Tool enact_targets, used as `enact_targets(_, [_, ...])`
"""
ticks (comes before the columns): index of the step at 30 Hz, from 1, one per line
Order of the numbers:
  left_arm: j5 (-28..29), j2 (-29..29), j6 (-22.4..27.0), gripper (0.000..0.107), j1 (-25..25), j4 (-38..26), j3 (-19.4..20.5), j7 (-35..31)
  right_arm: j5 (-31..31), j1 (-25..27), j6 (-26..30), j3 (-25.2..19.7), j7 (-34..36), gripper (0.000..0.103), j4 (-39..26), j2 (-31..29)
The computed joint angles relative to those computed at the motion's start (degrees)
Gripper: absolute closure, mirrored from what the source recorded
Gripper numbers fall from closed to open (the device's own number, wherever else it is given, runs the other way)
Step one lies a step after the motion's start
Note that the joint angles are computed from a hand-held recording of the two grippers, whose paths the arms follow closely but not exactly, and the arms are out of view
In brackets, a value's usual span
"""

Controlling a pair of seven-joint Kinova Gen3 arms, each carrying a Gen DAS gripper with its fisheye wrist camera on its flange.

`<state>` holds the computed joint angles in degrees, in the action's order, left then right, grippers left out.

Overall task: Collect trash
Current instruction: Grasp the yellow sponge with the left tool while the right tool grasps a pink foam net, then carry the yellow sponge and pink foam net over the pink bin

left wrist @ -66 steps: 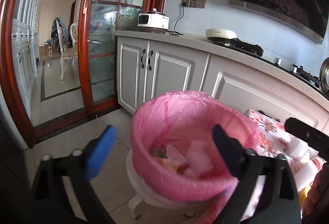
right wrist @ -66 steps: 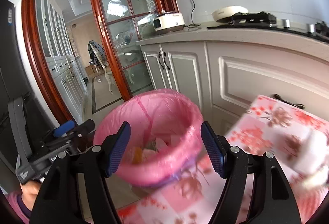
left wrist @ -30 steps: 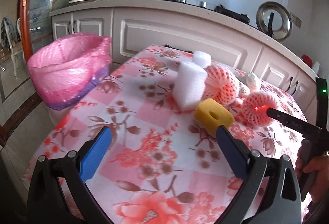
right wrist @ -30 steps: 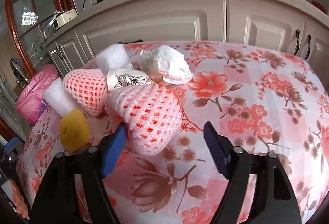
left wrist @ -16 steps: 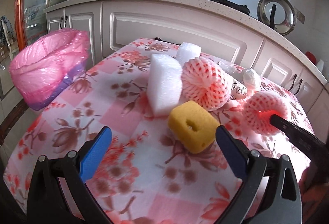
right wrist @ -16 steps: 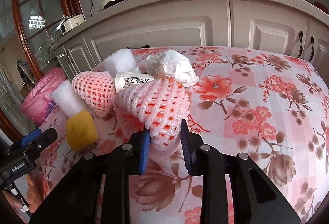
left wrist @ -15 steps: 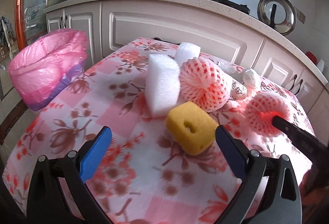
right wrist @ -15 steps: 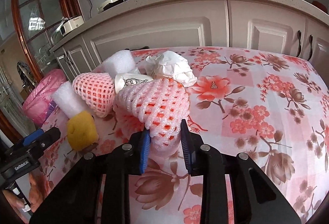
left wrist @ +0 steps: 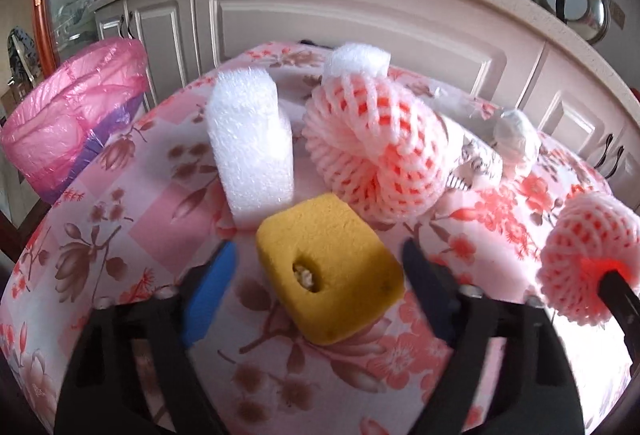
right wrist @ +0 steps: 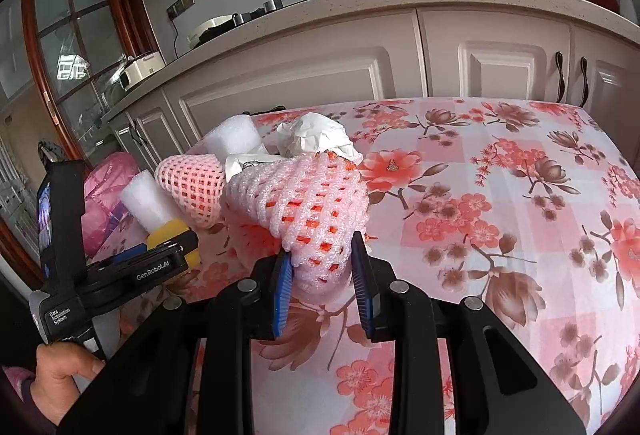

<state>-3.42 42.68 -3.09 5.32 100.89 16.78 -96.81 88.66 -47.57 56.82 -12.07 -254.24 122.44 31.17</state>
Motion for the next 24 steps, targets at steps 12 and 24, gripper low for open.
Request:
enact_targets(12, [-9.1, -0.5, -4.0, 0.055, -16.8, 9.0, 15.5, -4.5, -1.0, -2.5, 0.9, -0.8, -0.2, 0.075, -0.3, 0.9])
enact_targets(24, [-27.3, -3.1, -19.5, 0.055, -29.6, 22.7, 22.6, -3.1, -1.8, -8.1, 5.4, -1.3, -0.7, 0.075, -1.7, 1.4])
